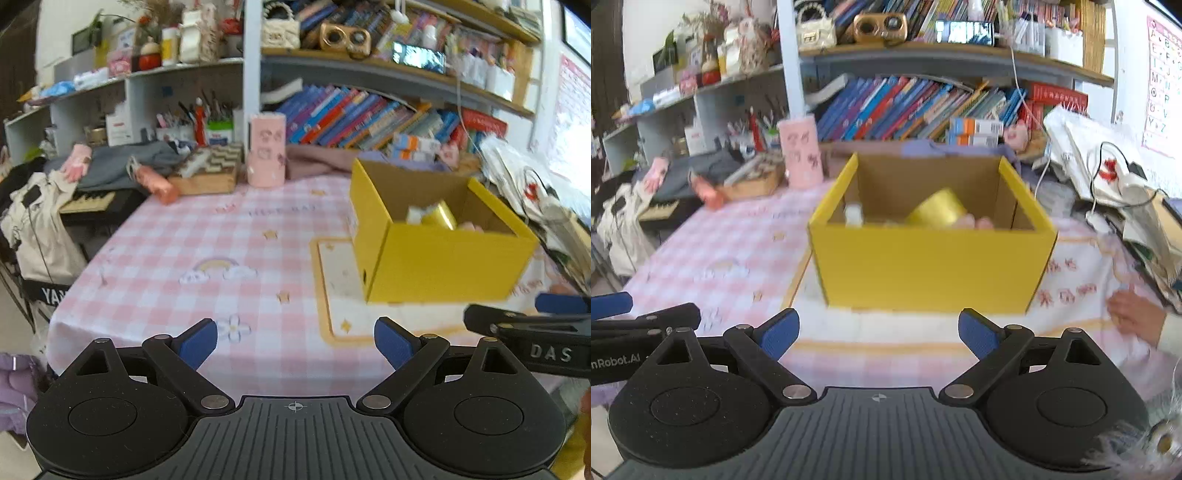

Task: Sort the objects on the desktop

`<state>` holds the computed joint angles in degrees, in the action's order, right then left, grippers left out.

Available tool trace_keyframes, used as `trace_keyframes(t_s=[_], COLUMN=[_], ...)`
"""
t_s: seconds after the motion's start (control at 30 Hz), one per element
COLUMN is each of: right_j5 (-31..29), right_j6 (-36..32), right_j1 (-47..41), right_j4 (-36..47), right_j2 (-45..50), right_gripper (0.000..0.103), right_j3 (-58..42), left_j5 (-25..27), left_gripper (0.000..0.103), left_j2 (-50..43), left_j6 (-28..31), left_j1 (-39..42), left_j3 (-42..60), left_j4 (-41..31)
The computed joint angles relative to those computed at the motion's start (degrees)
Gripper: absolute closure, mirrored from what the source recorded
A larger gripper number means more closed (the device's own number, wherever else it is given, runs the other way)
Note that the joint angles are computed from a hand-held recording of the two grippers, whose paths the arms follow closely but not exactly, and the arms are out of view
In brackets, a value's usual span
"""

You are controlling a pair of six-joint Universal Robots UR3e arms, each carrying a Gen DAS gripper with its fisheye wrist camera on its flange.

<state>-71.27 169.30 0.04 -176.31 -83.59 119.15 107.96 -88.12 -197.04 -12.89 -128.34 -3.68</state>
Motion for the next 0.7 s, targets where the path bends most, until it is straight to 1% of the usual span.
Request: trace_keyframes(t_s=[0.07,0.2,0.33,0.47,0.7], right_j5=[-1.5,-2.6,-3.6,-4.2,-5.2], right_j6=[-0.1,0.9,1.2,2.0,2.8], right_j1=[1.1,2.6,4.1,4.7,5.4], right_j4=[0.0,0.2,0.4,1.4,2.8], right_j2=[-0.7,-2.2,-3.1,-4.1,-4.8], right_gripper=[0.010,0.010,0.010,0.010,0.010], right_j3=[1.0,2.9,4.1,5.1,5.5], left_j5=[-0.2,-2.5,-2.1,-3.1,-3.5], left_gripper=[0.009,0.009,0.007,0.007,0.005], left_j2=[1.4,4.4,5.9,7.7,9.3], left_j6=[0.8,1.7,2.2,2.5,2.8], left_j1=[0.5,2.3,2.4,3.1,3.6], left_j3=[-0.8,-3.4,-4.2,-5.4,-6.4], left_j4=[-1.1,-2.5,-4.7,-6.8,-7.7])
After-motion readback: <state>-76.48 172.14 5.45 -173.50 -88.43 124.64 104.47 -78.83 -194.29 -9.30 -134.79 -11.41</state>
